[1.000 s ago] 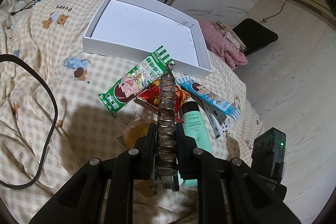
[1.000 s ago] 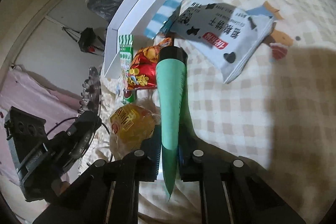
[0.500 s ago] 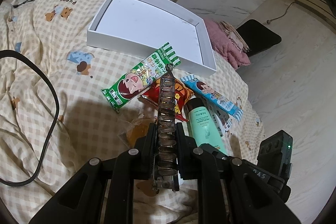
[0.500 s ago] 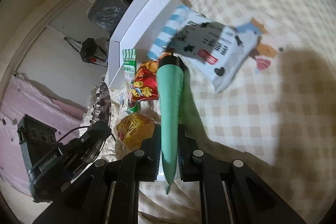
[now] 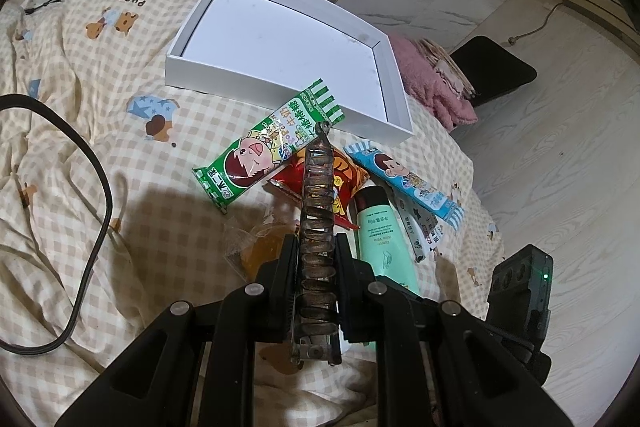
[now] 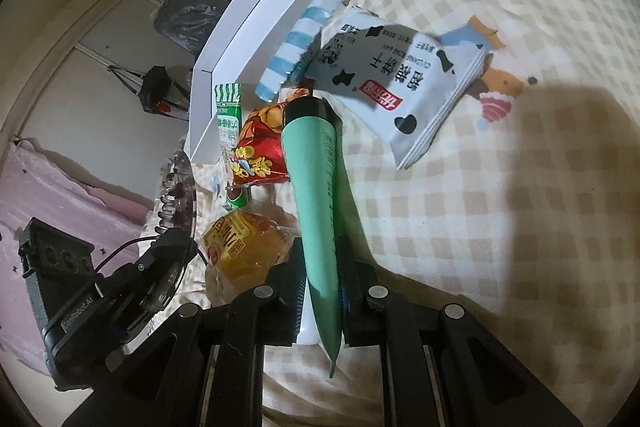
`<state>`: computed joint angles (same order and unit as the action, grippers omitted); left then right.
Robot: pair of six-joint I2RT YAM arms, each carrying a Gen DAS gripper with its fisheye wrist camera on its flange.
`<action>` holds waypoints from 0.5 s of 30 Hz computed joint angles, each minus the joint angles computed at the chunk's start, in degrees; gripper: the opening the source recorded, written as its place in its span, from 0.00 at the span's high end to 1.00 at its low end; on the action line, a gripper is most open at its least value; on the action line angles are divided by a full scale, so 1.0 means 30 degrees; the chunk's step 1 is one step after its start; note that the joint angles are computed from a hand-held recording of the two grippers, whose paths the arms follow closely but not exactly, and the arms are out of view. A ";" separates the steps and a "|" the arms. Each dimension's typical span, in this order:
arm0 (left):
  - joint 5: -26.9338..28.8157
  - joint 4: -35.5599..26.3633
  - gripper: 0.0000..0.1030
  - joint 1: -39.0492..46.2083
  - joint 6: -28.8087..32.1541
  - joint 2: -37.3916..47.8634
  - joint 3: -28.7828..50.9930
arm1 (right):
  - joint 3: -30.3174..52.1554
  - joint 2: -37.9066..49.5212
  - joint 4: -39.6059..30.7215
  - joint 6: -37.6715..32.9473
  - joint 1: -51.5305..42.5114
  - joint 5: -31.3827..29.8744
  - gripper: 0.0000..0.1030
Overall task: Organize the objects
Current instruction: 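Grasp the mint-green tube bottle with the right tool and lift it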
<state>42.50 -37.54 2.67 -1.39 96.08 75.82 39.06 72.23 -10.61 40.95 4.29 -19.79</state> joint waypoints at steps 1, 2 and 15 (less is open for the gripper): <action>-0.0026 -0.0002 0.82 -0.0020 -0.0006 -0.0005 -0.0006 | 0.0102 -0.0030 -0.0222 -0.0094 0.0039 0.0150 0.85; -0.0037 -0.0033 0.82 -0.0038 -0.0002 0.0009 0.0009 | 0.0174 -0.0077 -0.0395 -0.0196 0.0079 0.0288 0.81; -0.0034 -0.0095 0.82 -0.0067 0.0044 0.0091 0.0060 | 0.0305 -0.0340 -0.0399 -0.0888 0.0413 0.1280 0.75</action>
<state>42.40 -37.83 2.47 -1.26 96.36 76.00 39.98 71.21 -11.81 38.28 5.53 -15.95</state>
